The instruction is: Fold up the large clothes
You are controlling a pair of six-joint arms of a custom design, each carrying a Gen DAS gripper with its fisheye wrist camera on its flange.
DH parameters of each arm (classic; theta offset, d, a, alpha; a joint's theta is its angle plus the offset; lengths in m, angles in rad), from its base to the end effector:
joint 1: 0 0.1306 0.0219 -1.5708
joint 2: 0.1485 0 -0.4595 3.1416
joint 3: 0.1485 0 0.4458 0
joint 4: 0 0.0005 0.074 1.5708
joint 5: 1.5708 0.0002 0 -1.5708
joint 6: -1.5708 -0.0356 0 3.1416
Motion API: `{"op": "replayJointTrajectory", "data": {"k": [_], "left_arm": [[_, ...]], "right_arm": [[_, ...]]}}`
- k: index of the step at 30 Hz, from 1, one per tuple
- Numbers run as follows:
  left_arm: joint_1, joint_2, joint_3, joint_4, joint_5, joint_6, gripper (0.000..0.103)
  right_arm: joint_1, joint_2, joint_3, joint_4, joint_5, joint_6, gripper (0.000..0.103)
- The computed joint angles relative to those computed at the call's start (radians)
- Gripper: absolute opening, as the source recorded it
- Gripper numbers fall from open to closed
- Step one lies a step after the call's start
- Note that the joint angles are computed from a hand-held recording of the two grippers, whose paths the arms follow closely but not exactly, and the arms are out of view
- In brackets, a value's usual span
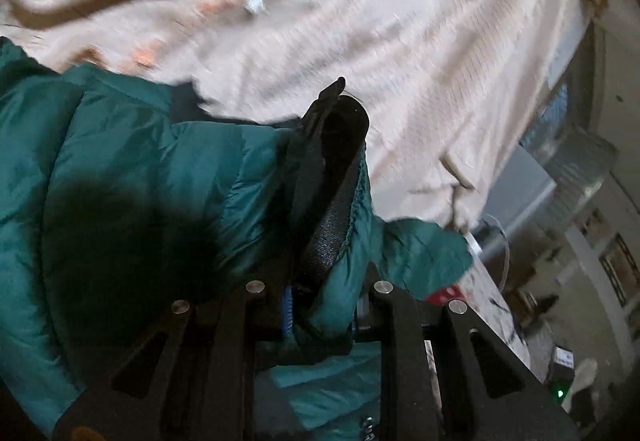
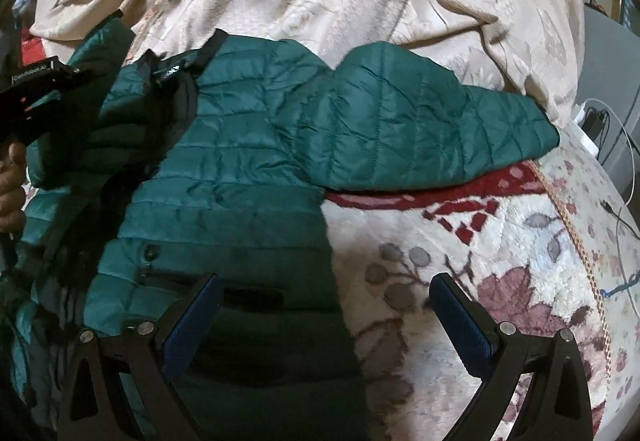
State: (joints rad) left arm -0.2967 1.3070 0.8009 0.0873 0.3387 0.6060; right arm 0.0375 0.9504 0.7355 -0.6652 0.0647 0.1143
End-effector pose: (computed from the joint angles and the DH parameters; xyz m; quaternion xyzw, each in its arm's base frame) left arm 0.4336 -0.1454 0.3270 -0.0366 0.8309 -0.3614 0.4215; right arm 0.3181 0.0091 0.3603 -0.0604 0.9386 -0.0434 0.3369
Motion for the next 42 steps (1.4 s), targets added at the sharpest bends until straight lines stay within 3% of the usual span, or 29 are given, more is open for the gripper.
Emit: {"op": "replayJointTrajectory", "data": {"k": [5, 9, 13, 19, 21, 23, 25, 31, 33, 36, 38, 42], "left_arm": [[-0.016, 0.089, 0.050, 0.059, 0.081, -0.034, 0.018], [-0.014, 0.166, 0.104, 0.116, 0.154, 0.026, 0.018], [-0.023, 0.206, 0.134, 0.095, 0.205, 0.005, 0.018], [-0.017, 0.243, 0.129, 0.121, 0.282, 0.077, 0.018], [-0.022, 0.249, 0.137, 0.084, 0.284, 0.062, 0.020], [-0.026, 0.250, 0.146, 0.033, 0.288, 0.048, 0.036], [-0.028, 0.237, 0.143, 0.014, 0.289, 0.051, 0.070], [-0.026, 0.141, 0.104, -0.038, 0.259, 0.033, 0.074], [-0.008, 0.074, 0.077, -0.086, 0.189, 0.009, 0.074], [0.044, -0.037, 0.054, -0.268, -0.023, -0.068, 0.074], [0.095, -0.105, 0.039, -0.386, -0.181, -0.052, 0.074], [0.185, -0.164, -0.002, -0.469, -0.344, 0.001, 0.073]], "right_arm": [[-0.014, 0.049, 0.020, -0.005, -0.033, -0.047, 0.102], [0.017, 0.074, 0.026, 0.004, -0.010, -0.061, 0.102], [0.042, 0.093, 0.026, 0.007, 0.014, -0.058, 0.102], [0.052, 0.105, 0.024, 0.006, 0.033, -0.058, 0.102], [0.051, 0.108, 0.026, 0.004, 0.035, -0.062, 0.102], [0.056, 0.109, 0.028, 0.005, 0.043, -0.068, 0.102], [0.063, 0.111, 0.031, 0.008, 0.048, -0.073, 0.102], [0.098, 0.113, 0.038, -0.001, 0.094, -0.091, 0.102], [0.110, 0.110, 0.039, 0.003, 0.099, -0.098, 0.102], [0.125, 0.117, 0.054, 0.068, 0.071, -0.105, 0.102], [0.135, 0.145, 0.076, 0.121, 0.083, -0.090, 0.102], [0.090, 0.273, 0.165, 0.129, -0.090, -0.170, 0.102]]}}
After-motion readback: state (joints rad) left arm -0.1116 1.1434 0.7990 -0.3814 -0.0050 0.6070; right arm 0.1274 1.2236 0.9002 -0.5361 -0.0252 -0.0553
